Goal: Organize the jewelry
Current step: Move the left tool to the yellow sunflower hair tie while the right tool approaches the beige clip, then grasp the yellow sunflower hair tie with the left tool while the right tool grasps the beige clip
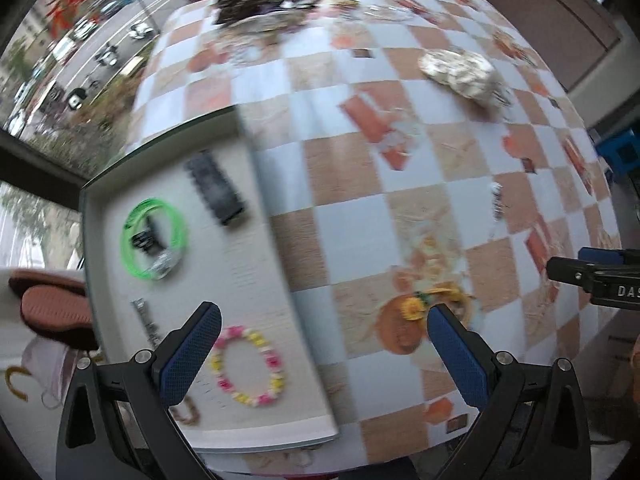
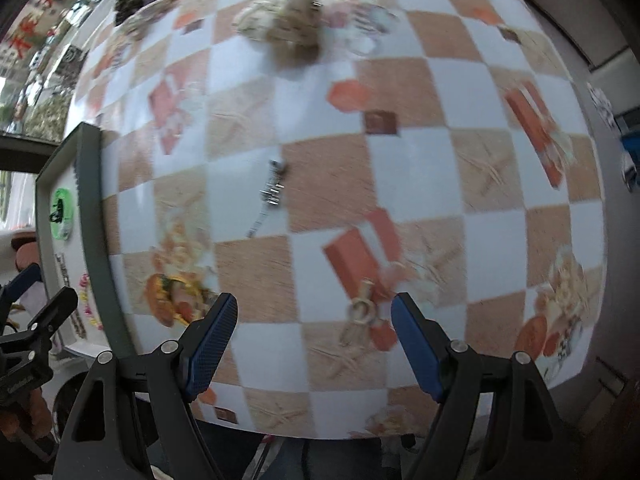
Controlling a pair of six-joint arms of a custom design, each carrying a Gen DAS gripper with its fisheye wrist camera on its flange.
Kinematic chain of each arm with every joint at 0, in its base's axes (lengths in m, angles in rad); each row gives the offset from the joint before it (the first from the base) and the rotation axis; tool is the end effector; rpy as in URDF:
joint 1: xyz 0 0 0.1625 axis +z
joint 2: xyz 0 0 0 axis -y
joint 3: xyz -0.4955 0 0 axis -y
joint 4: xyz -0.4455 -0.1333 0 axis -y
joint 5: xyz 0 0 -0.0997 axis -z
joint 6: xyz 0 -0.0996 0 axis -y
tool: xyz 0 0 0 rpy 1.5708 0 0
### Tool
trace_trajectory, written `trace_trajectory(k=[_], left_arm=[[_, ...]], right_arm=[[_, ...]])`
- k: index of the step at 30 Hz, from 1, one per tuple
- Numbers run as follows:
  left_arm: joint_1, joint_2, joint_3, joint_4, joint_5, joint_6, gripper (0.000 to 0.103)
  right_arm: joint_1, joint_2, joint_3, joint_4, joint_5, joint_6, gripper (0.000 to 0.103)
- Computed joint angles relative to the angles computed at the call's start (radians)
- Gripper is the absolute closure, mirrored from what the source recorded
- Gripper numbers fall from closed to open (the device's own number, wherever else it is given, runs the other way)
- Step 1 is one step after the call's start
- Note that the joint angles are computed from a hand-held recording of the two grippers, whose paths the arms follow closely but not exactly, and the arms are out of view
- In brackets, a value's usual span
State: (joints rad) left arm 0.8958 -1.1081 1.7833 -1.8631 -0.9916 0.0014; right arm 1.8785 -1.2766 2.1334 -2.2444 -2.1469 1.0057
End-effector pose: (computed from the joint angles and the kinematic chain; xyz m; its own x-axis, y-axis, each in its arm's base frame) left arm -0.2472 -0.6094 0.2129 -0.5248 0.6836 -0.5072 0.5804 0.7232 0.3743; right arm 0.2323 -0.4700 0.1997 -0.6634 0.6047 0.4407 0.4901 0.7962 -0.3548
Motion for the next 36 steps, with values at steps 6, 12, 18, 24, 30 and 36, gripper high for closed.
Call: trace_trajectory(k=[6,12,18,24,30,36], left_arm=[[-0.021,0.015,0.018,0.016,-0.048,0.011,0.000],[-0.027,0.030,0.040,0.046,-0.051,-0.007,0.000],[-0.033,0.044,0.066,0.055,-0.044,-0.008,0.000],[-0.036,0.072,0.093,0.035,-0.024,-0.013,0.000],[-0.036,0.108,0.106,0.013,-0.003,-0.021,0.000],[-0.047,0.120,0.122,-0.028,-0.019,-0.003,0.005]], right_arm=[[-0.014,-0.038,0.042,-0.004,0.002,0.025,0.021],[-0.026,-0.068,0.081,-0.007,0.012,0.038,0.021],[-0.043,-0.066,0.106,-0.027,0.023,0.033,0.021],[-0.068,-0.059,0.138,-0.061,0.018,0.015,0.021],[-0.082,-0.033,0.140,-0.069,-0.007,0.001,0.021],[-0.064,0.023,0.095,-0.017,-0.047,-0.009,0.022]])
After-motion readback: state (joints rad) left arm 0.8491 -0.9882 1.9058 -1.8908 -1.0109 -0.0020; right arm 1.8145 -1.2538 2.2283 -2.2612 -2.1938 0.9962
